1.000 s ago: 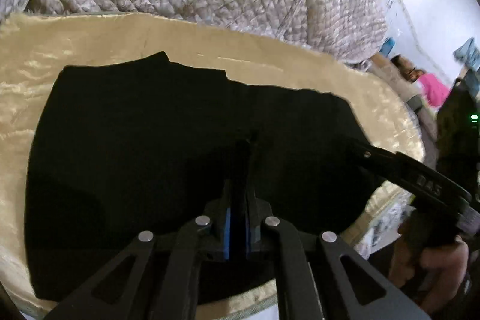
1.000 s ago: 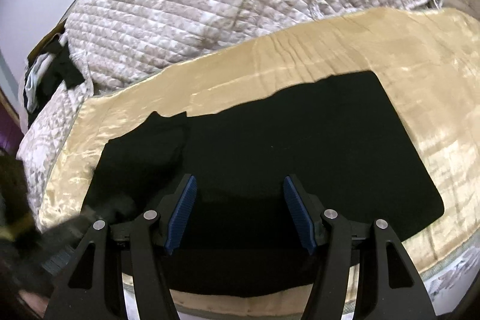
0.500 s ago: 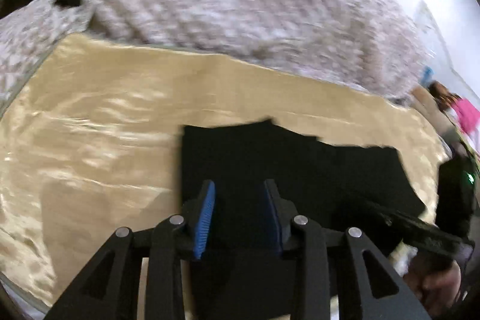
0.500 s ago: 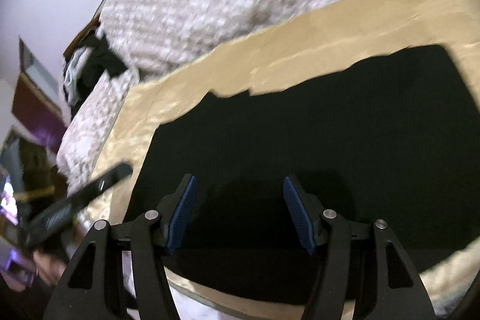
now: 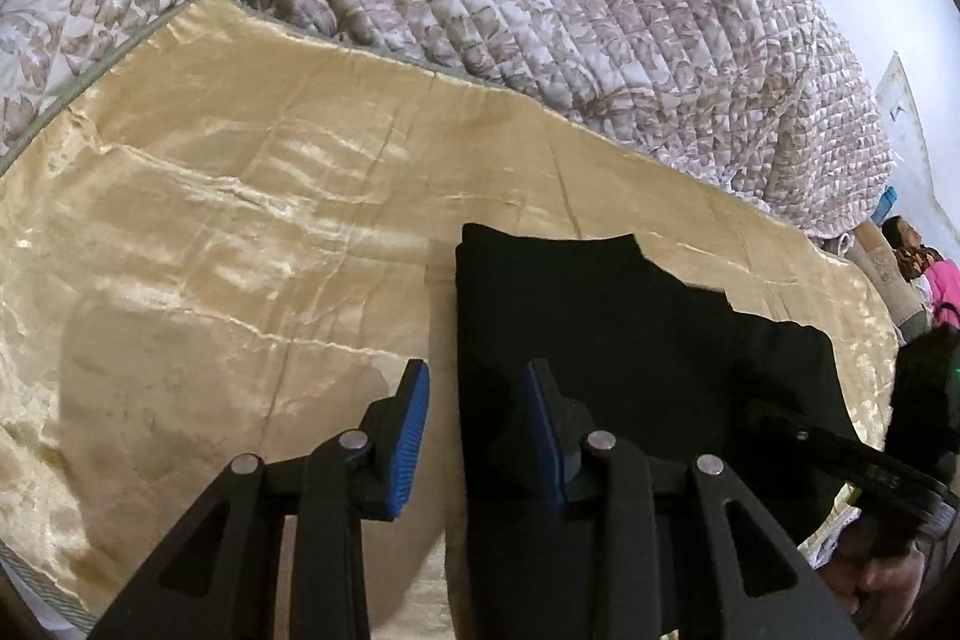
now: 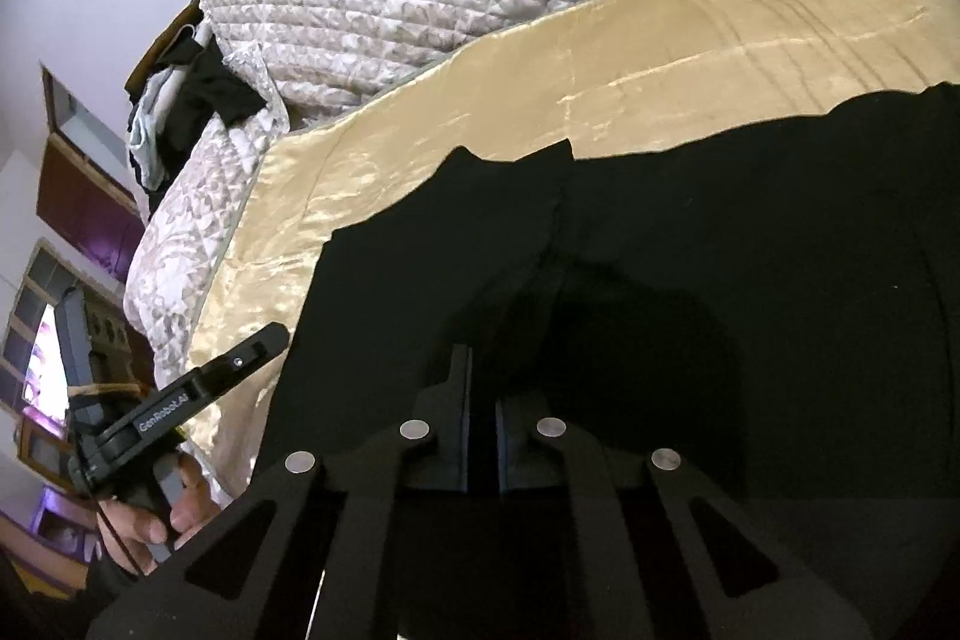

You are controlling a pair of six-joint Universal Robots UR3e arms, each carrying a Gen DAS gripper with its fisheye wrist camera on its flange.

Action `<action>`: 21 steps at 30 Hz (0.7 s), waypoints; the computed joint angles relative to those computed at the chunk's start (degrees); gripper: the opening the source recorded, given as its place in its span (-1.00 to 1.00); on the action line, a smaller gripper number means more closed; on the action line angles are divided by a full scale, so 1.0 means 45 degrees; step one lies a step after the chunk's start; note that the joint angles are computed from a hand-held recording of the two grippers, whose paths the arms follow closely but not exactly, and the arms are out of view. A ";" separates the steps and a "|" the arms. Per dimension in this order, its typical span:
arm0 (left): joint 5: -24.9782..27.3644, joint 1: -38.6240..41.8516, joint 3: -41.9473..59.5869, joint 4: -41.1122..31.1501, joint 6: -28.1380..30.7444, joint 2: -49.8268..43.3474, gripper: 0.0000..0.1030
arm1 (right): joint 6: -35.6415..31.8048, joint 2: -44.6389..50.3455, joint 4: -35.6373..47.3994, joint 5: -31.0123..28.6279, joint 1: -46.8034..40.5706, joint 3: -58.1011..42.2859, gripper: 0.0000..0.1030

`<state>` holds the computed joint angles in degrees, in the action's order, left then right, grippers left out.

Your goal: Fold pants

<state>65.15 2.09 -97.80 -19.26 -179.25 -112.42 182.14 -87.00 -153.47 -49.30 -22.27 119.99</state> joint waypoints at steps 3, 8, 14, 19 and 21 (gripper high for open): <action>-0.0035 -0.0040 -0.0090 0.0165 0.0157 0.0049 -0.31 | -0.0081 -0.1439 -0.0162 0.0100 -0.0322 0.0987 -0.92; 0.0015 -0.0266 -0.0016 -0.0170 0.0272 0.0001 -0.31 | -0.0238 -0.1345 0.0226 0.0163 -0.0831 0.1562 -0.92; 0.0170 -0.0463 0.0032 -0.0347 0.0529 -0.0005 -0.31 | -0.0366 -0.1587 0.0488 -0.0501 -0.0551 0.1063 -0.91; 0.0291 -0.0461 0.0157 -0.0327 0.0489 -0.0027 -0.31 | -0.0244 -0.1860 0.1415 0.0343 -0.1487 0.1295 -0.65; 0.0161 -0.0509 0.0398 -0.0279 0.0359 -0.0117 -0.31 | 0.0326 -0.2510 0.0490 -0.0247 -0.1716 0.1653 -0.62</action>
